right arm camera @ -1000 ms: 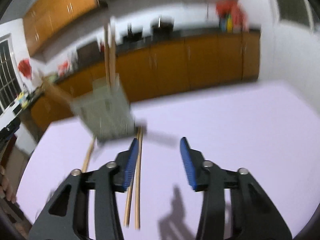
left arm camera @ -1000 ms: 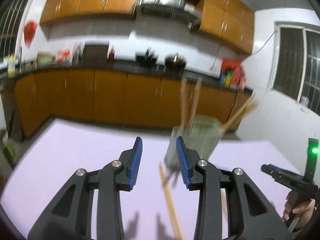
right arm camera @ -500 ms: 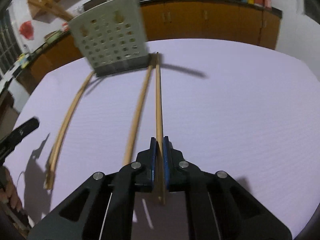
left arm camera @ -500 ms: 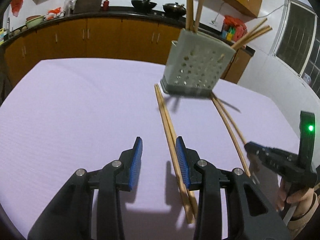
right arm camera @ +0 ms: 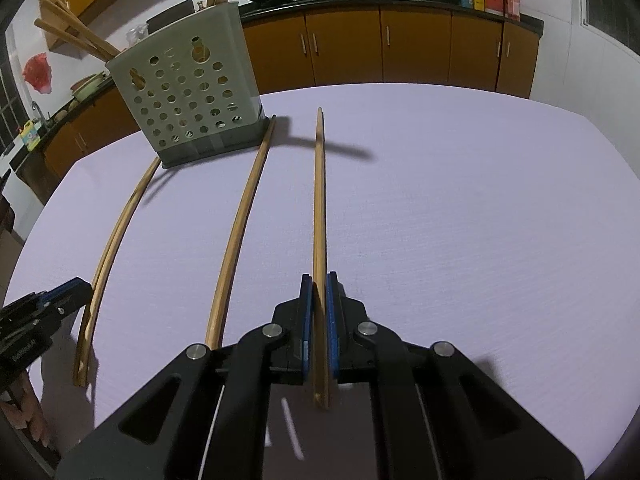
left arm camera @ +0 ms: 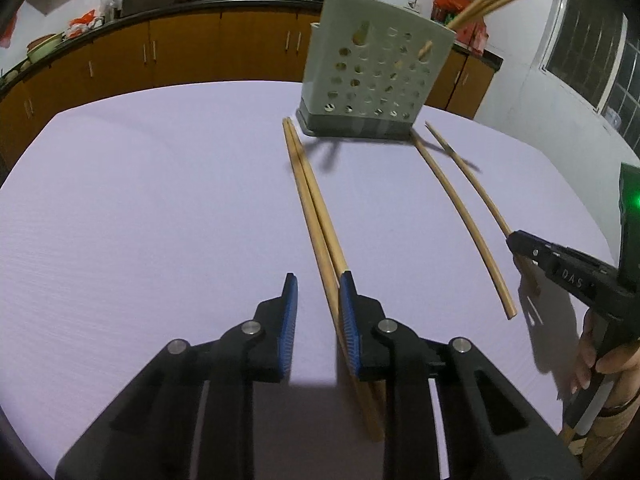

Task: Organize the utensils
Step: 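Move both tools back to the table and close each on one chopstick, then hold the gripped chopsticks with both tools above the table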

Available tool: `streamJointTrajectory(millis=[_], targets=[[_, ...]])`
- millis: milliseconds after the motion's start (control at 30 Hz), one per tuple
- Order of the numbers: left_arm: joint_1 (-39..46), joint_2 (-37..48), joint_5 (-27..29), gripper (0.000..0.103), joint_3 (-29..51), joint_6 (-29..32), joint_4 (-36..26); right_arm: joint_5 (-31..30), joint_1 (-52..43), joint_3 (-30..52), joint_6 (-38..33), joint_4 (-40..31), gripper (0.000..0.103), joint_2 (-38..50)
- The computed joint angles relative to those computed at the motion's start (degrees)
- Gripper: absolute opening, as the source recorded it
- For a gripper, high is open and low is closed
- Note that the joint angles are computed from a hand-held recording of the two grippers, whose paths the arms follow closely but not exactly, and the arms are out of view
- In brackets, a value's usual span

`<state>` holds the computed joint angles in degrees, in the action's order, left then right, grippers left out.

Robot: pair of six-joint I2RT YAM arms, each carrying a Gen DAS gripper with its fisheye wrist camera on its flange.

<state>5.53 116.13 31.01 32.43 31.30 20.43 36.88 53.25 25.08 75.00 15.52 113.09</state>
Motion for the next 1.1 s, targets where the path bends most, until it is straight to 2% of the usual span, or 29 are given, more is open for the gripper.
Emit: streamJointTrajectory(millis=[200,333,433,500,567,767,900,1100], targets=[[-2.1,-0.4,-3.9,0.021,-0.6,-1.6,2.2,0.4,0.7,1.5,0.0,-3.1,0.008,0.1],[-4.1,0.0,-6.1,0.021,-1.0,-3.5,4.5,0.3,0.9,2.1,-1.0,-2.1,0.009,0.8],[-4.7,0.5,-6.8,0.016,-1.0,-4.3,6.1,0.4,0.9,3.1,-1.7,-3.1,0.009,1.3],[-3.9,0.9,-6.0,0.009,0.0,-4.2,4.8,0.3,0.9,3.0,-1.9,-3.0,0.009,1.1],[-2.4,1.3,-3.9,0.008,1.7,-3.5,2.1,0.3,0.7,2.7,-2.3,-2.9,0.009,0.9],[0.9,2.1,-4.8,0.008,4.4,-2.8,0.5,1.5,-0.4,1.4,0.3,-6.3,0.008,-0.2],[4.0,3.6,-4.9,0.008,7.8,-3.9,-1.2,1.4,-0.8,-0.7,0.9,-4.5,0.008,-0.9],[4.6,3.9,-4.5,0.009,8.3,-4.2,-1.4,1.7,-0.7,-0.7,0.9,-5.9,0.008,-1.1]])
